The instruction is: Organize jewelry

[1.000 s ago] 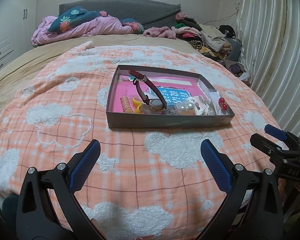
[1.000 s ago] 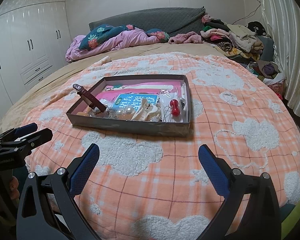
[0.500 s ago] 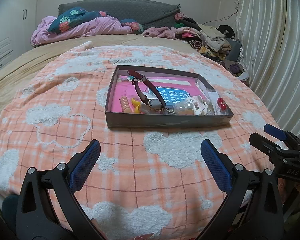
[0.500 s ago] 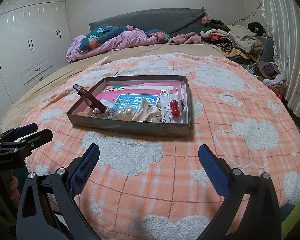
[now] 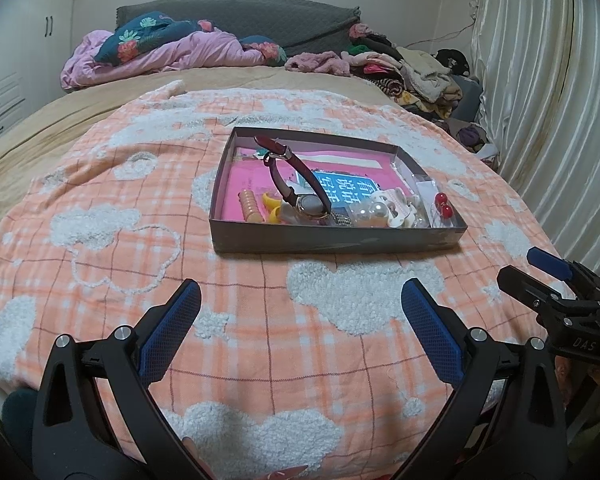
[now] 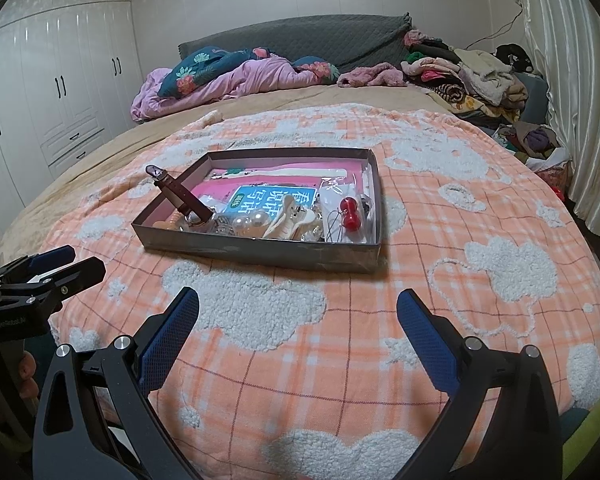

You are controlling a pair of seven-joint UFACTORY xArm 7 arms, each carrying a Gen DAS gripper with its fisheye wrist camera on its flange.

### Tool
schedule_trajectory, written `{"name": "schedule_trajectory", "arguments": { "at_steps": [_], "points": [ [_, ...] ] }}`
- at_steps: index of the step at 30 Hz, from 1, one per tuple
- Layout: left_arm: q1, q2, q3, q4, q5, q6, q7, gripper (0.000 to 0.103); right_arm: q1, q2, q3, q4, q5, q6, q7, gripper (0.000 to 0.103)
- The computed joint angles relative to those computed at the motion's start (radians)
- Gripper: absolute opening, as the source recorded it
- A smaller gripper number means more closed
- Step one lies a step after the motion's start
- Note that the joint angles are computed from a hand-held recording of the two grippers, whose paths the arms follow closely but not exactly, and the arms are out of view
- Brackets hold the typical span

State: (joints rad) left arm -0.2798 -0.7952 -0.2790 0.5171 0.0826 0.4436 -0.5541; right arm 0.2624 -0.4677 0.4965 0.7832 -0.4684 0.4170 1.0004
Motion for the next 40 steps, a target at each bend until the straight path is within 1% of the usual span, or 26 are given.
{"name": "schedule_trajectory", "arguments": {
  "at_steps": [9,13,17,20,22,26,29,30,32,34,35,36,38,39,40],
  "points": [
    [-0.005,0.013,0.001,0.003,0.002,0.007,0.004,0.094,0.0,0.005,0.002,0.003,-0.006,0.005,0.003,0.099],
    [-0.017,0.021,0.012,0.002,-0.003,0.002,0.017,0.094,-0.001,0.011,0.001,0.004,-0.01,0.011,0.006,0.099],
    [0.002,0.028,0.001,0.007,0.008,0.015,0.012,0.094,-0.001,0.02,-0.001,0.007,-0.018,0.02,0.01,0.099],
    [-0.006,0.029,0.018,0.001,-0.002,0.003,0.018,0.094,-0.002,0.031,-0.002,0.012,-0.026,0.029,0.016,0.099],
    [0.001,0.032,0.023,0.002,-0.003,0.007,0.02,0.094,-0.007,0.042,0.0,0.022,-0.035,0.055,0.024,0.099],
    [0.065,0.042,0.005,0.016,0.03,0.031,-0.004,0.094,-0.016,0.058,-0.013,0.033,-0.055,0.094,0.058,0.099],
    [0.099,0.066,0.031,0.032,0.038,0.042,-0.009,0.094,-0.036,0.067,-0.039,0.039,-0.075,0.121,0.087,0.099],
    [0.109,0.071,0.043,0.034,0.04,0.038,-0.008,0.094,-0.042,0.068,-0.061,0.035,-0.071,0.121,0.093,0.099],
    [0.166,0.092,0.053,0.054,0.066,0.029,-0.014,0.094,-0.065,0.073,-0.095,0.033,-0.073,0.121,0.107,0.099],
    [0.268,0.165,0.032,0.115,0.131,0.043,-0.039,0.094,-0.108,0.097,-0.14,0.044,-0.081,0.123,0.116,0.099],
    [0.303,0.202,0.027,0.142,0.16,0.051,-0.052,0.094,-0.126,0.129,-0.17,0.065,-0.08,0.132,0.093,0.099],
    [0.354,0.264,0.019,0.188,0.199,0.063,-0.074,0.094,-0.148,0.169,-0.192,0.098,-0.089,0.164,0.077,0.099],
    [0.41,0.379,0.032,0.261,0.266,0.051,-0.112,0.094,-0.182,0.242,-0.236,0.15,-0.13,0.187,0.065,0.099],
    [0.428,0.439,0.045,0.299,0.288,0.048,-0.138,0.094,-0.192,0.273,-0.249,0.173,-0.16,0.204,0.08,0.099],
    [0.421,0.502,0.079,0.333,0.278,0.022,-0.129,0.094,-0.18,0.273,-0.26,0.174,-0.163,0.205,0.082,0.099]
  ]
}}
